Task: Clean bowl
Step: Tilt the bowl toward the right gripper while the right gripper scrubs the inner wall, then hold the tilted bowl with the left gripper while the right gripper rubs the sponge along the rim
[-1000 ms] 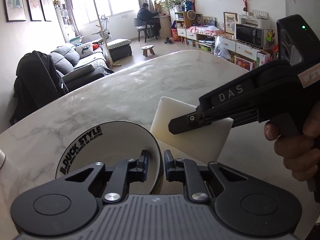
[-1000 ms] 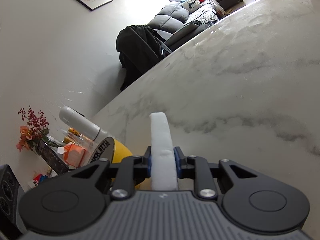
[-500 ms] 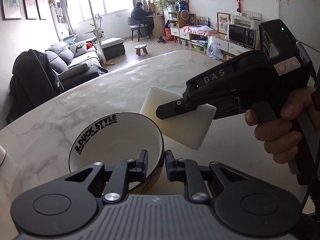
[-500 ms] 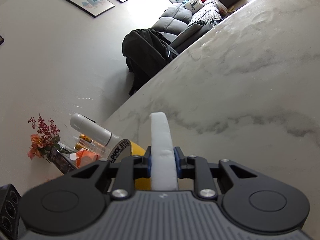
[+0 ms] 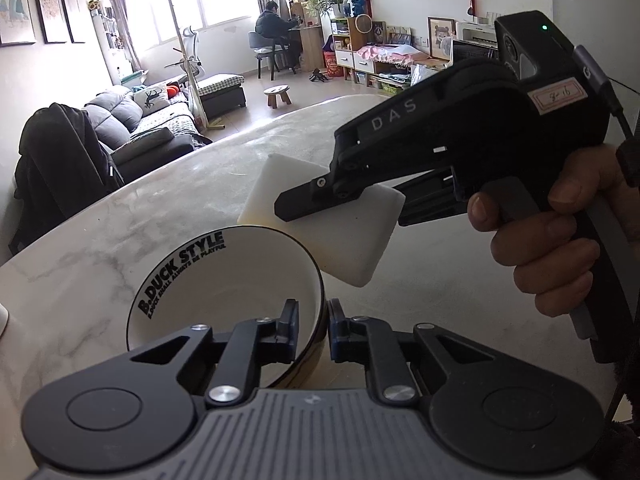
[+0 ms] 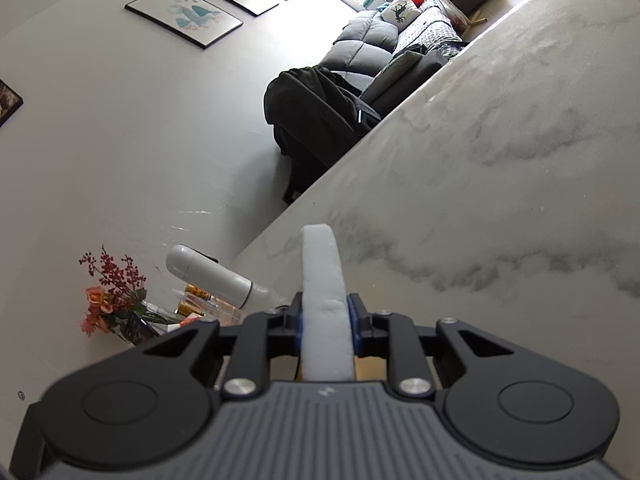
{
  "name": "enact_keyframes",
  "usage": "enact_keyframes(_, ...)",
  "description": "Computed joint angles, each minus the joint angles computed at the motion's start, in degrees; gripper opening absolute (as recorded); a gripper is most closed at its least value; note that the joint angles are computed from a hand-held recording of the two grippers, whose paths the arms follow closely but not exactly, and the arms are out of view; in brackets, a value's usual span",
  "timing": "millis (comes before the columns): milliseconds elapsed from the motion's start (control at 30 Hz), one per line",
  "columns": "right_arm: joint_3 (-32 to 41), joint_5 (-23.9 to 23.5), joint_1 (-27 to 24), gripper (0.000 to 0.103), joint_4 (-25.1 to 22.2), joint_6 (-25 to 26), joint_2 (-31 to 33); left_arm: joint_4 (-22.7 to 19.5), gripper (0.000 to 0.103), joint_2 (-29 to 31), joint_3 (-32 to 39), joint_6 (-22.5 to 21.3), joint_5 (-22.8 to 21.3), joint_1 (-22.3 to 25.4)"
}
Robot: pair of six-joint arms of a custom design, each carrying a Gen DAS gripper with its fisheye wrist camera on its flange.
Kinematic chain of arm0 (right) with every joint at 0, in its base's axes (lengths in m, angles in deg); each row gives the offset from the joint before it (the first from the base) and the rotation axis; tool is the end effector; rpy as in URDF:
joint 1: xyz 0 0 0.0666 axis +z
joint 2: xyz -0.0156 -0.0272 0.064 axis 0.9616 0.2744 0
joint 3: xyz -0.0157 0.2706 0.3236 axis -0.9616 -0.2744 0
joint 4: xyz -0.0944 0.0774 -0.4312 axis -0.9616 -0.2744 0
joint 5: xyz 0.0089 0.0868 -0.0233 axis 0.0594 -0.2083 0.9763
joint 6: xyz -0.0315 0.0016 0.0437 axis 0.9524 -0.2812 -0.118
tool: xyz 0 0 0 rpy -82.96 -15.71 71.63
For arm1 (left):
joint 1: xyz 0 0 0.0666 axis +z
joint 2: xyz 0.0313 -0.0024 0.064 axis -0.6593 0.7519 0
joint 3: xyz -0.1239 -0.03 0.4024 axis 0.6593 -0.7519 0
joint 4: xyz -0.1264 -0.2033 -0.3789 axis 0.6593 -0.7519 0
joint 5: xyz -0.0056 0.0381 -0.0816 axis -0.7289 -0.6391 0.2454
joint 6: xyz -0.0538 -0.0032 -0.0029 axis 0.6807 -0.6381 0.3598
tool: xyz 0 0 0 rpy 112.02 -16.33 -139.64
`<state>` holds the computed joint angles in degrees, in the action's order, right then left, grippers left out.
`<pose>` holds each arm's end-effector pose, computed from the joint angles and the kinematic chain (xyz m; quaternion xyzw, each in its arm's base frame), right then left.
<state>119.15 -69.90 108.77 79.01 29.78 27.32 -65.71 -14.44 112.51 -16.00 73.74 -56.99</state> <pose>0.3826 0.2740 0.4127 0.0823 0.8205 0.4593 0.3303 0.3191 -0.0941 0.4621 0.2864 0.8701 -0.0353 0.3994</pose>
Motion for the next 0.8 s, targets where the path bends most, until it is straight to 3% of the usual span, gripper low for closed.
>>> enact_keyframes(467,0.1,-2.8,-0.7,0.022,-0.7,-2.4,2.7,-1.1,0.015,2.0,1.2,-0.8,1.6,1.1)
enact_keyframes(800,1.3,-1.8,-0.7,0.022,0.4,-1.1,1.6,-1.5,0.015,2.5,1.1,-1.5,1.7,1.2)
